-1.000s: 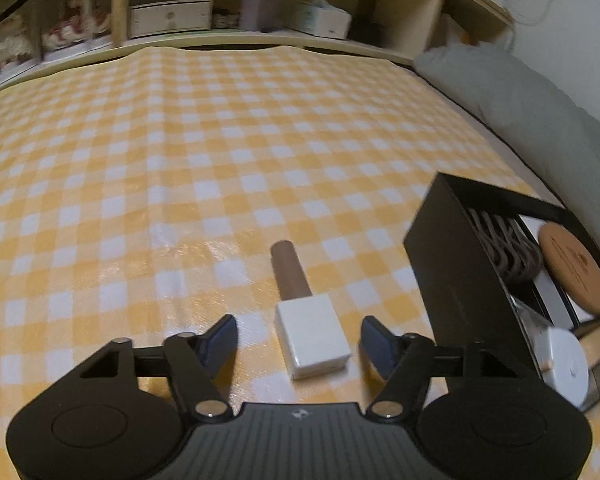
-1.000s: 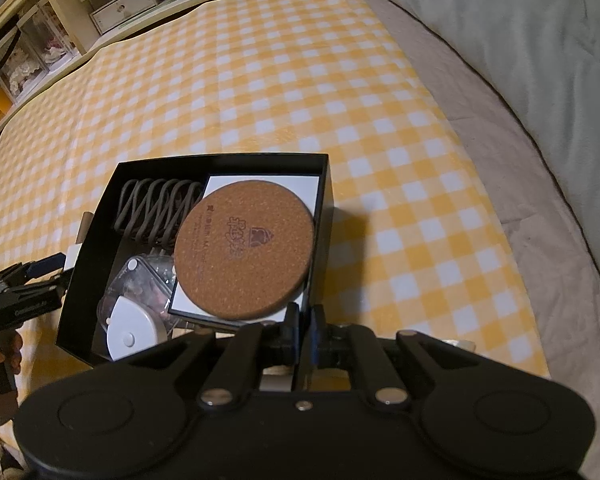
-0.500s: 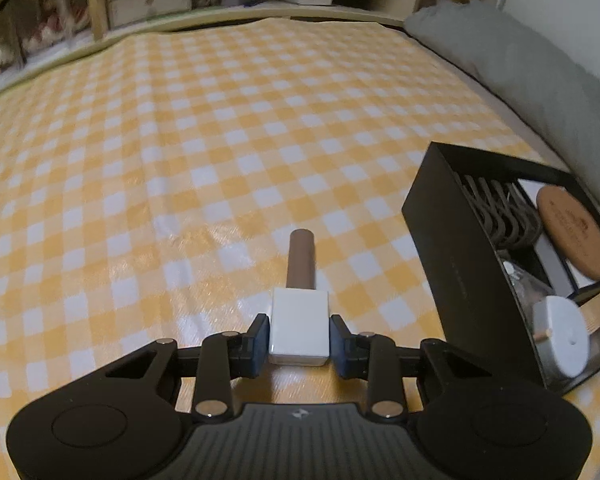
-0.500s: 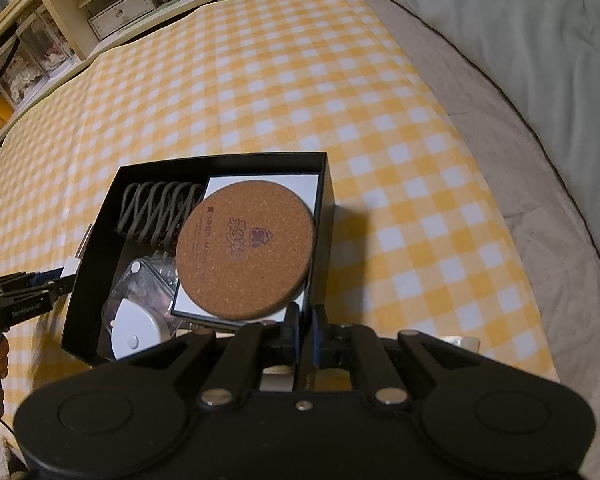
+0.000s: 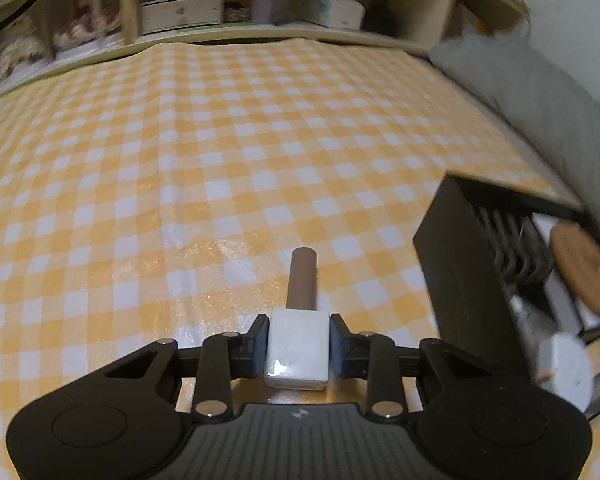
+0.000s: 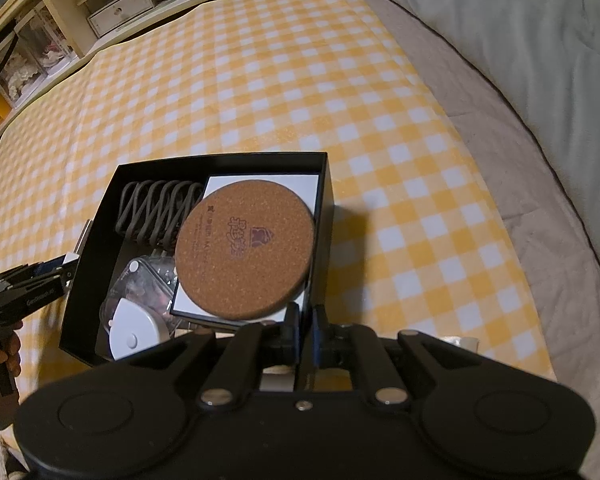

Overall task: Organize rigid objects
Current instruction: 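Carry the brown tube with the left tool and lower it into the black box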

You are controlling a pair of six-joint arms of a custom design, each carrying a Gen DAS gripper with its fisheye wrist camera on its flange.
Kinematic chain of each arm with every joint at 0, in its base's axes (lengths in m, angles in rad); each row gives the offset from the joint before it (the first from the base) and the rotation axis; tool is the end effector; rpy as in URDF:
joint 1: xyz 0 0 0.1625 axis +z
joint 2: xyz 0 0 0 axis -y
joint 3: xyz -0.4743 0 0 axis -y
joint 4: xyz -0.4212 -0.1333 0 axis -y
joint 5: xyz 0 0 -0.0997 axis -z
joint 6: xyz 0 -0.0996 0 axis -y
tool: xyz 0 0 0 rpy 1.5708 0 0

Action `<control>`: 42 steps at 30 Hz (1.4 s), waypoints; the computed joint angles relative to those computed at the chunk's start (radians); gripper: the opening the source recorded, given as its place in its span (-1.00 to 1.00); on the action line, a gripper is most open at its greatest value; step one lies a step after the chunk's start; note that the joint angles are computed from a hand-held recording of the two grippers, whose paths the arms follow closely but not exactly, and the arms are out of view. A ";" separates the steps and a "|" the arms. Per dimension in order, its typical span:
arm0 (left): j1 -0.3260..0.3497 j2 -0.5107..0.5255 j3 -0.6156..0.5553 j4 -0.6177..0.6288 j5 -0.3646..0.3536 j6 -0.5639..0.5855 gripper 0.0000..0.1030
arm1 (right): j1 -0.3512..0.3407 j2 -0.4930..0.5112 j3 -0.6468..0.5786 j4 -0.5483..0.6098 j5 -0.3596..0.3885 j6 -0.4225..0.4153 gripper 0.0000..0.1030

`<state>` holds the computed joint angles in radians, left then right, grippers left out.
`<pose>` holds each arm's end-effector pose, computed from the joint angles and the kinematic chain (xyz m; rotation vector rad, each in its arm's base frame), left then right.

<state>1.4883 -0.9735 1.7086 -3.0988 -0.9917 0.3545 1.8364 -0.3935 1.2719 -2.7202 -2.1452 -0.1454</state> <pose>0.1288 -0.7216 0.2847 0.2217 2.3413 -0.8737 0.2931 -0.7757 -0.0337 0.4211 -2.5249 0.3935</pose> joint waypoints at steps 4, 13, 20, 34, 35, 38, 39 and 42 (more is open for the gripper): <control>-0.017 -0.033 0.023 -0.055 -0.063 -0.051 -0.37 | 0.001 0.002 0.000 -0.003 -0.004 -0.004 -0.83; -0.089 -0.090 0.068 0.039 -0.161 -0.164 -0.37 | 0.003 0.005 -0.003 -0.005 -0.016 -0.011 -0.83; -0.122 -0.076 0.093 0.086 -0.132 -0.182 -0.37 | 0.006 0.007 -0.004 -0.006 -0.025 -0.019 -0.83; -0.134 -0.041 0.097 0.055 -0.032 -0.106 -0.19 | 0.006 0.007 -0.003 -0.008 -0.026 -0.028 -0.83; -0.134 -0.043 0.097 0.063 -0.030 -0.106 -0.16 | 0.006 0.007 -0.004 -0.004 -0.025 -0.026 -0.83; -0.134 -0.046 0.096 0.086 -0.024 -0.099 -0.06 | 0.006 0.007 -0.005 -0.005 -0.027 -0.030 -0.83; -0.134 -0.047 0.097 0.087 -0.024 -0.097 -0.02 | 0.006 0.006 -0.005 -0.001 -0.025 -0.029 -0.83; -0.138 -0.051 0.101 0.087 -0.023 -0.090 0.26 | 0.006 0.007 -0.005 -0.004 -0.025 -0.030 -0.83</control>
<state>1.3506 -1.0241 1.8092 -3.0115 -1.0152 0.2645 1.8422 -0.3865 1.2667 -2.7240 -2.1702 -0.1749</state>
